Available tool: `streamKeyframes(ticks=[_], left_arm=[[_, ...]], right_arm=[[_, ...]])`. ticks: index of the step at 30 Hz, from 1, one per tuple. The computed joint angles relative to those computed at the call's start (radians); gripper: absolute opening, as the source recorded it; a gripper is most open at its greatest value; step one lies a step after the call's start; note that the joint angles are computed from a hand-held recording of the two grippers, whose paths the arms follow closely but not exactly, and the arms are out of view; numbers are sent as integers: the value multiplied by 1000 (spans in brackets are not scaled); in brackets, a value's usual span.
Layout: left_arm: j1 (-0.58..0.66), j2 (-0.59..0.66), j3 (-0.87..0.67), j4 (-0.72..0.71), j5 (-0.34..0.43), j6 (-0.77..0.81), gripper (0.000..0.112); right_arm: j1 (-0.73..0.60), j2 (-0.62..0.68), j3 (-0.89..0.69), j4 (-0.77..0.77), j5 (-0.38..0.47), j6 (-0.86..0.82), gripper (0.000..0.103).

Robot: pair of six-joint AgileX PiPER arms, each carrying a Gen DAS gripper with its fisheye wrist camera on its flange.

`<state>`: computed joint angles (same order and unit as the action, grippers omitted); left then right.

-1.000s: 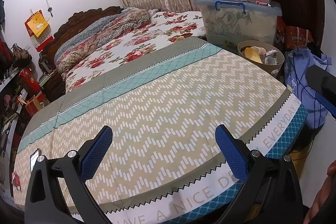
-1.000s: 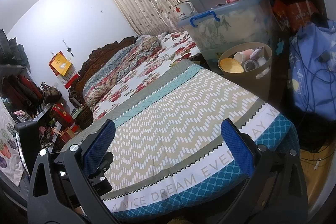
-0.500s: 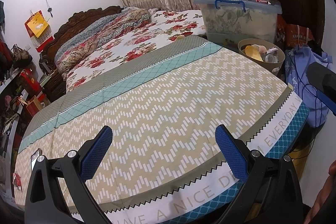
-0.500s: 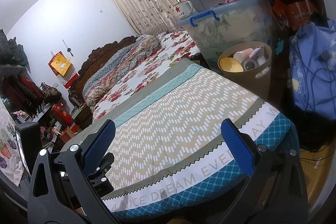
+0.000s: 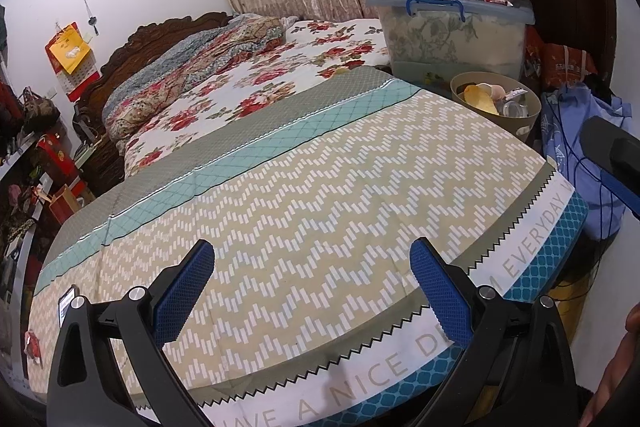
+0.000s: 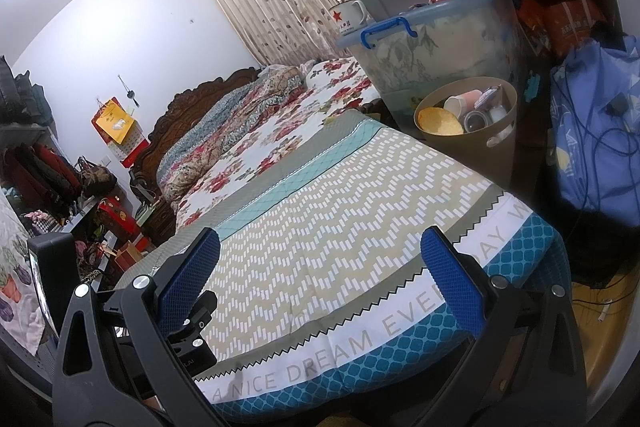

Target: Collect trash

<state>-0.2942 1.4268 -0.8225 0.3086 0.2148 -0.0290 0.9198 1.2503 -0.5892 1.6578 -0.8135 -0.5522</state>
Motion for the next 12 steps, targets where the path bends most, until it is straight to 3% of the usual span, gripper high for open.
streamKeyframes(ticks=[2, 12], left_arm=[[9, -2, 3, -81, -3, 83, 94], [13, -3, -5, -124, 11, 118, 94]], right_arm=[[0, 0, 1, 0, 0, 0, 99], [15, -4, 2, 11, -12, 5, 99]])
